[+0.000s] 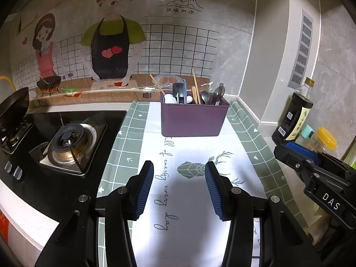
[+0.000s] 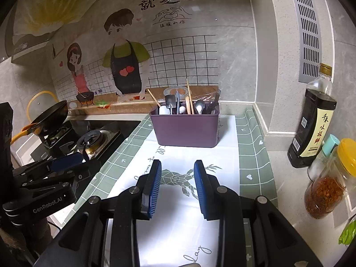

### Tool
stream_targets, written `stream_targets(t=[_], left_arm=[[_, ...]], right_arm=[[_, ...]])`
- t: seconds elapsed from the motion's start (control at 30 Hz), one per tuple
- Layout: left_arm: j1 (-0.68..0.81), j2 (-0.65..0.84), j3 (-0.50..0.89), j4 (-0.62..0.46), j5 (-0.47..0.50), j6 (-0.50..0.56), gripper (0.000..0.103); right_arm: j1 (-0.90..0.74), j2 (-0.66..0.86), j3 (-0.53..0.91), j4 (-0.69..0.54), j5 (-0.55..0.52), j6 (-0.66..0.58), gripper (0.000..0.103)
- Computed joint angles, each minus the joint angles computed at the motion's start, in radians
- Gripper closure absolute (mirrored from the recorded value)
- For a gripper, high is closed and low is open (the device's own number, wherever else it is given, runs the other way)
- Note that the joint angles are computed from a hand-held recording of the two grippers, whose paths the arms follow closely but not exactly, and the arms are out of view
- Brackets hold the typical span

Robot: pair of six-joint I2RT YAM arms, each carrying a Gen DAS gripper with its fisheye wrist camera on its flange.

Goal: Organize utensils

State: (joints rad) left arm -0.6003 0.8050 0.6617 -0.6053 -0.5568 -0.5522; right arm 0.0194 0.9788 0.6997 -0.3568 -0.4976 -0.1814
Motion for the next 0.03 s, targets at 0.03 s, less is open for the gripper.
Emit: stream_targets(t=[0.03], left_arm=[[0.002,-0.005,-0.001,0.001,0.000,0.003,0.054]], right_arm=[[-0.003,-0.004,-0.001,-0.002,-0.004,-0.002,0.075]])
